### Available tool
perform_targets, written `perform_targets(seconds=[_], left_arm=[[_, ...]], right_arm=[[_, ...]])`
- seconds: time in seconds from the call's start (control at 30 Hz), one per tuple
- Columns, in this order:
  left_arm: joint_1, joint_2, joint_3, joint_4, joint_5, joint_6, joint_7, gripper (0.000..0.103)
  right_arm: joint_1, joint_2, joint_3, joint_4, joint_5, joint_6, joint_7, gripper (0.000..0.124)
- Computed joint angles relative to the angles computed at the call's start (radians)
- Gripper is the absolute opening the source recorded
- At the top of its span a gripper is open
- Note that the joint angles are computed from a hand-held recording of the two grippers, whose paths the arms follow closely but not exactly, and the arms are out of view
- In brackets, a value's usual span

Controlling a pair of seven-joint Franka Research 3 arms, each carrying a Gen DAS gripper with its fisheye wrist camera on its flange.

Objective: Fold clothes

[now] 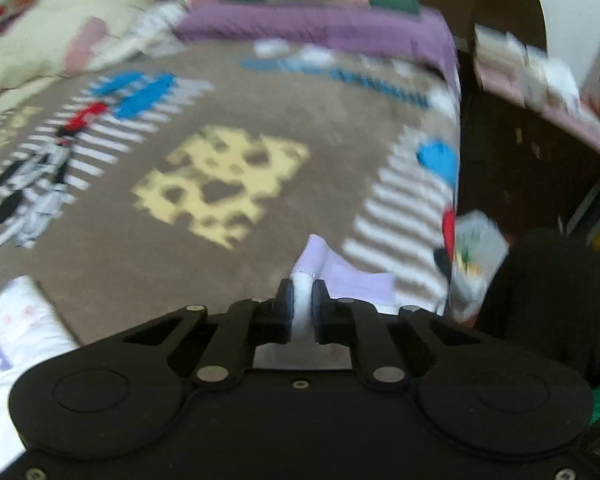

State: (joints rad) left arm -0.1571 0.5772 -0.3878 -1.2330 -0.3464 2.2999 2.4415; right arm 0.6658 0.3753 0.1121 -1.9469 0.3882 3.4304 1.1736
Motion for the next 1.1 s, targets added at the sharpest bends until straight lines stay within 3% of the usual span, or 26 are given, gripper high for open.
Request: perform_targets(seconds=[0.23, 0.4, 0.57, 0.77, 0.83, 0.9, 0.93, 1.03, 1.1], left_arm=[[0.203, -0.124, -0.106, -0.181, -0.433, 0.232, 0.147, 0.008], [0.25, -0.143, -0.09, -0.228, -0.683, 0.353, 0.162, 0.008], [0.265, -0.109, -0.078, -0.223, -0.866, 0.451, 0.125, 0.008], [0.231, -0.067, -0.046, -0.197, -0.84, 0.512, 0.042, 0.008], [0.221, -0.061, -0.037, -0.202, -0.789, 0.538, -0.012, 0.008], [0.218, -0.063, -0.035, -0.221, -0.737, 0.564, -0.055, 0.008], [0.219, -0.061, -0.038, -0.224, -0.715, 0.57, -0.073, 0.008], [0.237, -0.049, -0.063, -0.232, -0.673, 0.588, -0.094, 0.008], [0.228, -0.037, -0.057, -0.228, -0.615, 0.602, -0.141, 0.008]], right_arm=[[-0.111, -0.01, 0.103, -0.028, -0.056, 0.033, 0.087, 0.062], [-0.234, -0.011, 0.202, -0.055, -0.15, 0.068, 0.241, 0.063], [-0.307, -0.007, 0.246, -0.07, -0.232, 0.089, 0.407, 0.063], [-0.451, 0.018, 0.35, -0.085, -0.395, 0.114, 0.644, 0.056], [-0.404, 0.009, 0.299, -0.092, -0.374, 0.139, 0.653, 0.056], [-0.29, -0.014, 0.192, -0.107, -0.276, 0.179, 0.604, 0.056], [-0.269, -0.016, 0.172, -0.11, -0.263, 0.196, 0.596, 0.056], [-0.273, -0.018, 0.165, -0.124, -0.295, 0.254, 0.625, 0.053], [-0.331, -0.011, 0.199, -0.124, -0.408, 0.259, 0.709, 0.034]])
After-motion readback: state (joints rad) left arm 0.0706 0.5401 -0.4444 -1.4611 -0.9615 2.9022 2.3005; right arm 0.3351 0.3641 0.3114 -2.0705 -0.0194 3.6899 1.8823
